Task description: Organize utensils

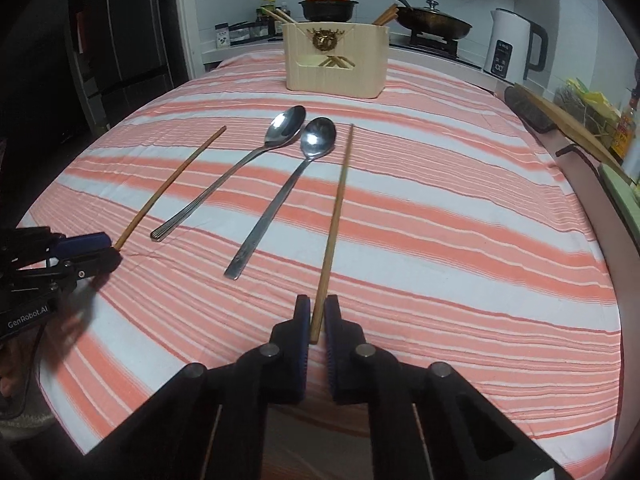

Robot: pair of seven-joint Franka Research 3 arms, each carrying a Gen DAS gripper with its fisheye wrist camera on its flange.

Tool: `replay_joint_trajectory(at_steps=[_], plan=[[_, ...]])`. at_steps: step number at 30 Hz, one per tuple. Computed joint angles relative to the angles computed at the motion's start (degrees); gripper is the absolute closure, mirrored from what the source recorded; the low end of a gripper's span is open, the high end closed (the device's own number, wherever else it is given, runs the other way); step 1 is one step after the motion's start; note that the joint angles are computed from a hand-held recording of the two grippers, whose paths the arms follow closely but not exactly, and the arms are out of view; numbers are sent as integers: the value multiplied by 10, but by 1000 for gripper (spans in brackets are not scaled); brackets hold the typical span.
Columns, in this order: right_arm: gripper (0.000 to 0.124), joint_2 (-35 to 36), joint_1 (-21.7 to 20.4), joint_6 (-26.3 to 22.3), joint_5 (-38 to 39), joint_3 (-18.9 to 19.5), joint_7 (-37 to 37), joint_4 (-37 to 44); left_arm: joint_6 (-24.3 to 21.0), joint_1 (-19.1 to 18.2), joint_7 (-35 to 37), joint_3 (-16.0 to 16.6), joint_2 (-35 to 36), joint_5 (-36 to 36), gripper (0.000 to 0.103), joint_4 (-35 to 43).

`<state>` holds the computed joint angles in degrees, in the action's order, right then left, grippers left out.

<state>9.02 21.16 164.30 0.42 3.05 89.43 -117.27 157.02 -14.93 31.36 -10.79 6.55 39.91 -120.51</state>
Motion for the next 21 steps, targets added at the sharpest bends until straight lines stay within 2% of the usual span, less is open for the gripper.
replay_joint_trajectory(at_steps=[5,9,14,15,16,17,18,19,20,21], plan=[[119,23,20,-21,-96,-44,111,36,-27,7,2,9,19,-6,99,31],[119,38,18,-45,-161,-72,179,64,-42,19,-1,22,44,-19,99,64],[118,64,-6,-59,-194,-81,190,103,-53,30,2,37,86,-32,98,122],[117,69,-15,-59,-181,-75,174,110,-50,33,8,38,95,-37,94,132],[116,74,-26,-58,-163,-66,152,115,-45,37,21,37,104,-48,88,142],[115,78,-33,-54,-151,-61,135,119,-38,40,31,36,112,-57,62,151],[106,82,-32,-52,-150,-64,130,124,-28,40,34,39,118,-58,33,155],[90,85,-27,-53,-158,-71,132,128,-22,35,28,46,122,-50,23,159],[86,87,-22,-52,-165,-78,138,130,-16,30,21,54,124,-37,17,161],[81,88,-24,-51,-159,-78,135,130,-11,26,19,59,126,-27,17,163]])
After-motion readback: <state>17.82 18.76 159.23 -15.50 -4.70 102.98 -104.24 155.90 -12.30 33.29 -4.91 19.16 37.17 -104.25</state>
